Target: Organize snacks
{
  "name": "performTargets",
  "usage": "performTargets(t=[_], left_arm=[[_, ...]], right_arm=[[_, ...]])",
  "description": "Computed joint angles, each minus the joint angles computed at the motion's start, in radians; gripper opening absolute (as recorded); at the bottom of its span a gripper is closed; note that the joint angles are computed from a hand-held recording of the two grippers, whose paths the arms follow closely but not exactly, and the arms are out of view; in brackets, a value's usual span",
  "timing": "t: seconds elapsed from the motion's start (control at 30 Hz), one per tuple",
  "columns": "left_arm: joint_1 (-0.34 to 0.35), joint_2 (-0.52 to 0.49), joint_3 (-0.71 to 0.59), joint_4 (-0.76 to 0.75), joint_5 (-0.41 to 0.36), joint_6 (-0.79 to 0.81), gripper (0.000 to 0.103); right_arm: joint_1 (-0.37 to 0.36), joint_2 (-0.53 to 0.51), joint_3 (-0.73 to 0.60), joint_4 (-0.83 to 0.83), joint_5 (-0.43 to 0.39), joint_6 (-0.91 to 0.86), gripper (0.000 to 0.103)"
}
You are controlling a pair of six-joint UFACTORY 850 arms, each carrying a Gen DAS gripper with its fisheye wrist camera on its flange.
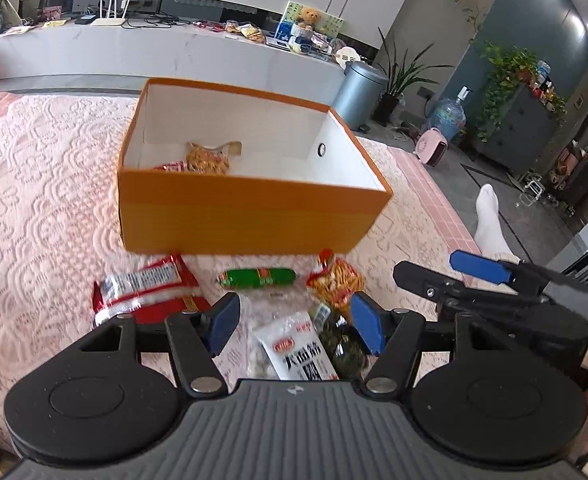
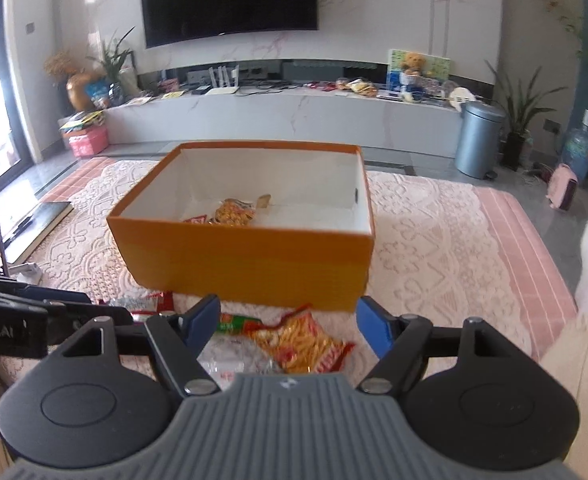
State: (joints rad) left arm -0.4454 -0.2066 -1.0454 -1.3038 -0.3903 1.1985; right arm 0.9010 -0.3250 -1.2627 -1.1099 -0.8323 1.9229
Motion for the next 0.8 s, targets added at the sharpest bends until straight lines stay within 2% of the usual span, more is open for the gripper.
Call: performTargets(t=[0.13,0.2,0.5,0.63,0.8], left_arm=[[0.0,0.003,0.037,-0.064,-0.025,0.032,0.075],[-0.001,-0.001,0.043,-0.077,-0.036,0.039,0.075],[-0.019,-0.035,0.025,0.056,-0.021,-0.124,0.074],[-0.03,-0.061,0.003,0.129,-0.024,-0.195,0.074],[-0.062,-0.108,-0.034,0.29,-0.019,-0.355,0.074]], right_arm=[[0.046,-0.024,0.025,-0.014,-0.102,0.111,0.073],[0.053,-0.031,0.032,0.006,-0.111,0.106,0.072],[0.043,-0.038,0.07,0.067,-0.028,0.051,0.058],[0.036,-0.04,0.081,0.072,0.0,0.057,0.057],[0.025,-0.045,0.086,0.075,0.049,0.045,0.057]])
